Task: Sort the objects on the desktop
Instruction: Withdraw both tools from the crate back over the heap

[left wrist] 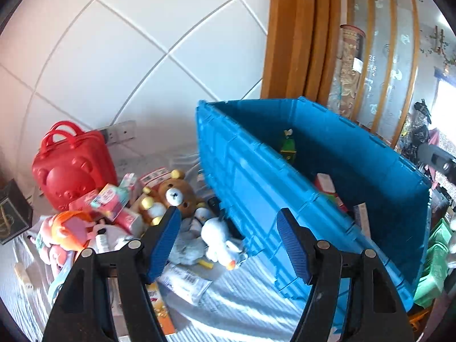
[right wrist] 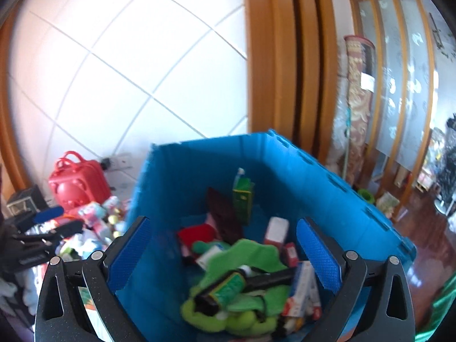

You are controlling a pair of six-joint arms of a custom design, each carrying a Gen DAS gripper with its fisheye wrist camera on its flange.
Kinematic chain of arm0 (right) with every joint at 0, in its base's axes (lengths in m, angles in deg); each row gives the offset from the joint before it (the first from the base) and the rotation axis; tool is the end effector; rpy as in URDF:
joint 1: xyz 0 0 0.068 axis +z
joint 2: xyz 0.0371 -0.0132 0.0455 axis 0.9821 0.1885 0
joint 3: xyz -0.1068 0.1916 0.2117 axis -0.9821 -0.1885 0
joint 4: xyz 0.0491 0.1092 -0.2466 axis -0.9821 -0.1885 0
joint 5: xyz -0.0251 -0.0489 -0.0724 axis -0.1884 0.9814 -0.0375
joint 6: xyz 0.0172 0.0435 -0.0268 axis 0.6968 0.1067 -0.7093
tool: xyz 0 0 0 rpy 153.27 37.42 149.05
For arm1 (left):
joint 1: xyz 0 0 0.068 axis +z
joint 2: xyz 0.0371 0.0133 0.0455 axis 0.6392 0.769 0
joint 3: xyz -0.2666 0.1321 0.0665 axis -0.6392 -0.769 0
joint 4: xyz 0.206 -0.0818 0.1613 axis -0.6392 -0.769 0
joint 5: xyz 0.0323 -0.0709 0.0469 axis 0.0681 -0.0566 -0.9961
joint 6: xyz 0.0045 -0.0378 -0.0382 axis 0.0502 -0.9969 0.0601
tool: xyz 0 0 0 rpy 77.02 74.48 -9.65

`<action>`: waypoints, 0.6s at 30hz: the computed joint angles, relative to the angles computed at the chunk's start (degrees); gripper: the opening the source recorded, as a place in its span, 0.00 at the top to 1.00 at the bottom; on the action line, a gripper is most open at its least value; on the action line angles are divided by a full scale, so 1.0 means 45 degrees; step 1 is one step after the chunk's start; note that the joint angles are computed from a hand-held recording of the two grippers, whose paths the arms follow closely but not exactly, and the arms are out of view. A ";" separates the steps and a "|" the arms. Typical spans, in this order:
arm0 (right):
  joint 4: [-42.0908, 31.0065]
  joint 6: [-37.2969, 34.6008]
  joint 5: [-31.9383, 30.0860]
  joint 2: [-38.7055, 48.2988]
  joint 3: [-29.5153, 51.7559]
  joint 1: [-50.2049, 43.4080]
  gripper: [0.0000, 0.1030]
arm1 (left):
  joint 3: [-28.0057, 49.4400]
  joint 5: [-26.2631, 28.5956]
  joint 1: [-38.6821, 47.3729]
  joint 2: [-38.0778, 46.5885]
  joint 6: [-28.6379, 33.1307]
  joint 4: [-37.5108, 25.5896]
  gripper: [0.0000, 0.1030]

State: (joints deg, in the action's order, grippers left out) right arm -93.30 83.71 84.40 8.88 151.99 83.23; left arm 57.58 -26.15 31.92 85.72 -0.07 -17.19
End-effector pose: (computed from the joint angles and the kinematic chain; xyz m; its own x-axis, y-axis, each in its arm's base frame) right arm 0.1544 -0.0116 0.4308 -0.3428 0.3286 -0.8801 0.6777 0.7353 0.0106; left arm 0.4029 -0.0683 0.3807 -0.5491 0.2604 -0.7941 0.5174 0.8521 -0.0784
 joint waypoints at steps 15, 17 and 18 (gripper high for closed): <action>0.2673 0.1981 0.1036 0.5006 0.1571 0.4786 0.00 | -0.1439 -0.0658 0.6100 0.1562 0.2074 0.0974 0.33; 0.3428 0.2016 0.0189 0.5665 0.1401 0.4577 0.00 | -0.1266 -0.0837 0.6745 0.2012 0.2169 0.0831 0.33; 0.3844 0.2016 -0.0220 0.5944 0.1257 0.4467 0.00 | -0.1107 -0.0856 0.7051 0.2304 0.2234 0.0721 0.33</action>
